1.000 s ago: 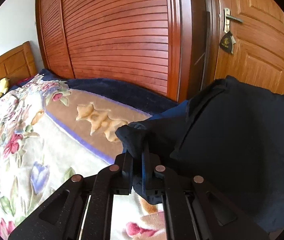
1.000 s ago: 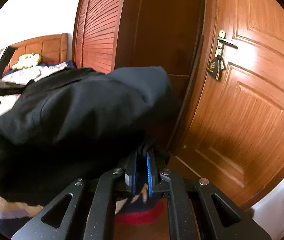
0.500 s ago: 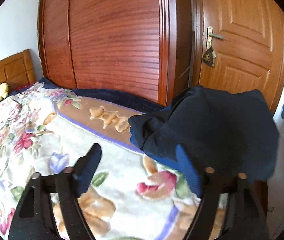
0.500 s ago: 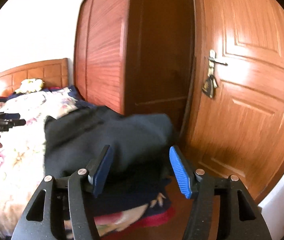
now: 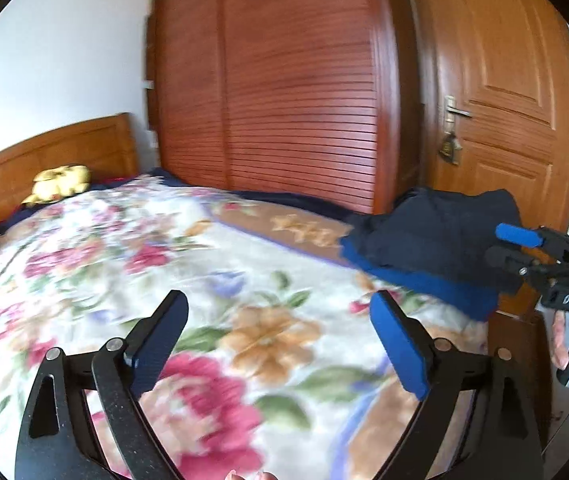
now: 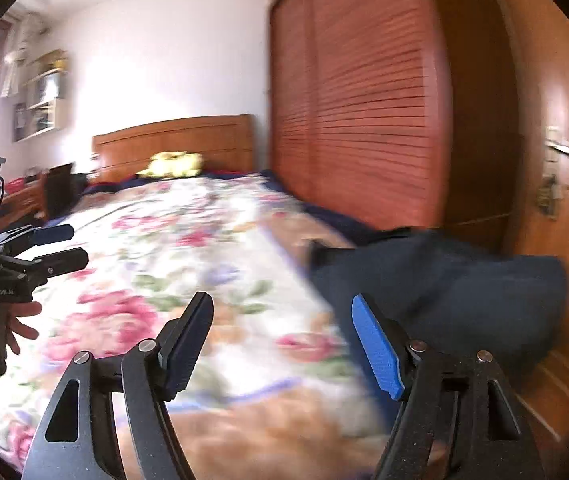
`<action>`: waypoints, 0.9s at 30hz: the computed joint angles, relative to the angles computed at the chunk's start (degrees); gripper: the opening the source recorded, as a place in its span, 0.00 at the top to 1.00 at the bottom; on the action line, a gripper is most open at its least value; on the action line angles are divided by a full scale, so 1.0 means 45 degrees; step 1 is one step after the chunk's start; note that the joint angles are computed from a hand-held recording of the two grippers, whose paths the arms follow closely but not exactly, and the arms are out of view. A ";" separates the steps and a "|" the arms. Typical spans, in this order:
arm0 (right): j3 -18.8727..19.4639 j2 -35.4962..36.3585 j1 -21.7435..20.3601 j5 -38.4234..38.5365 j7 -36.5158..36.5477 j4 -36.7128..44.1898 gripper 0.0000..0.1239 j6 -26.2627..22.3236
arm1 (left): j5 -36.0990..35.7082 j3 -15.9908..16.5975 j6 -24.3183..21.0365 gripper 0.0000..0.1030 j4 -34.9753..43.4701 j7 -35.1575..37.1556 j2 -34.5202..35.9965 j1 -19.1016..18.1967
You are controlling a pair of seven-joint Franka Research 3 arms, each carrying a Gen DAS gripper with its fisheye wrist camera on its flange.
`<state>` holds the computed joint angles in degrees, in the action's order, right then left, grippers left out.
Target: Fold large clothes
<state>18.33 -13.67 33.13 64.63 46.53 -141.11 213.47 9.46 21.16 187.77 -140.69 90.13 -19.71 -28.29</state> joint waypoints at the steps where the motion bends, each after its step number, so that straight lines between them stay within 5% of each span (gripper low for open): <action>1: 0.0018 0.0196 0.0118 -0.0328 0.0260 0.0127 0.40 -0.0081 | 0.0058 -0.0269 0.0058 0.07 -0.0375 -0.0034 -0.0336 0.0574; 4: 0.0377 0.1279 0.0549 -0.0671 0.0357 0.1112 0.40 -0.0127 | 0.0282 -0.1093 0.0185 0.05 -0.1546 -0.0300 -0.1397 0.2546; 10: 0.0216 0.2737 0.1467 -0.1433 0.0235 0.2678 0.40 -0.0665 | 0.0736 -0.1311 0.0086 0.04 -0.2998 -0.0348 -0.2659 0.4935; 15: -0.0176 0.3403 0.1842 -0.2157 0.0152 0.3511 0.40 -0.1291 | 0.0865 -0.0919 0.0195 0.04 -0.3782 -0.0217 -0.3256 0.5782; 20: -0.0529 0.4723 0.2501 -0.1777 -0.0811 0.5029 0.40 -0.1312 | 0.0931 -0.1387 0.0509 0.04 -0.4493 -0.0324 -0.3630 0.7447; 27: -0.1127 0.6531 0.2737 -0.3819 0.0770 0.6533 0.40 -0.1493 | 0.0659 -0.3211 0.2112 0.04 -0.5343 -0.0909 -0.3412 1.0674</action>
<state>13.26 15.72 45.45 47.44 50.00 -111.71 206.76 12.42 6.71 197.27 -164.73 86.04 -35.07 19.74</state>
